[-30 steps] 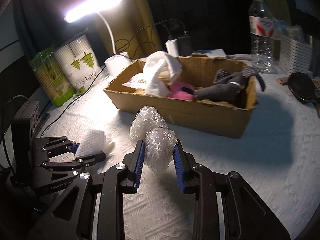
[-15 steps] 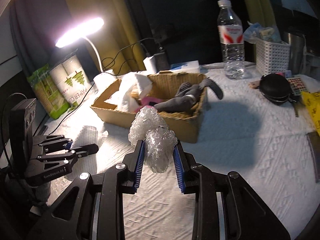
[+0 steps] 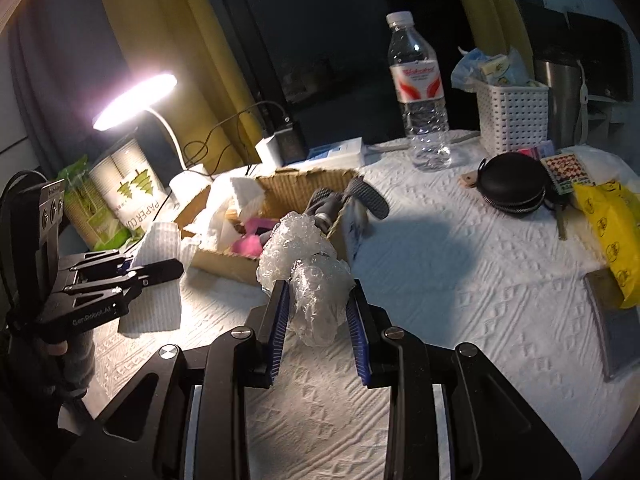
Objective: Organize soft objects
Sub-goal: 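Carry the cloth over the box with the left gripper and open it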
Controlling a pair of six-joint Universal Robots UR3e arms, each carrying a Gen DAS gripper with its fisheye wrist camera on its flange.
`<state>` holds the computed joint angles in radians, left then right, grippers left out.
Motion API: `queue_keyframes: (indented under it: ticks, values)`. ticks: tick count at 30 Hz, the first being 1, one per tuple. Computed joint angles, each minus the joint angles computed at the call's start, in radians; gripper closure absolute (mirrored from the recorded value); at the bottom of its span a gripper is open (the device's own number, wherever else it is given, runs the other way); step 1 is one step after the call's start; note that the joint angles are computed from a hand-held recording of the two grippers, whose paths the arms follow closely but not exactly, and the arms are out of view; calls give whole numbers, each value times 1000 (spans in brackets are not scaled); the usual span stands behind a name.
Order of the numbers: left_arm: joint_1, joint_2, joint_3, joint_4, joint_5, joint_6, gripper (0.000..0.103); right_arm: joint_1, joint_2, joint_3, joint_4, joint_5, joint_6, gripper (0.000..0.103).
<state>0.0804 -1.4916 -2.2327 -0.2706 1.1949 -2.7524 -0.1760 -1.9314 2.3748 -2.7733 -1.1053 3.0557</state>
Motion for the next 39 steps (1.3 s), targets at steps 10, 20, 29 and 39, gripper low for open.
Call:
queue_keyframes:
  ticks: [10, 20, 29, 39]
  values:
    - [-123, -219, 286, 10, 60, -70, 88, -129, -34, 11, 34, 91, -66, 73]
    - [-191, -442, 522, -15, 79, -103, 88, -222, -57, 28, 49, 134, -102, 73]
    - [-218, -622, 708, -129, 125, -120, 86, -257, -22, 33, 34, 148, -116, 73]
    - [-247, -706, 794, -204, 207, -113, 86, -182, 108, -25, -48, 80, -59, 73]
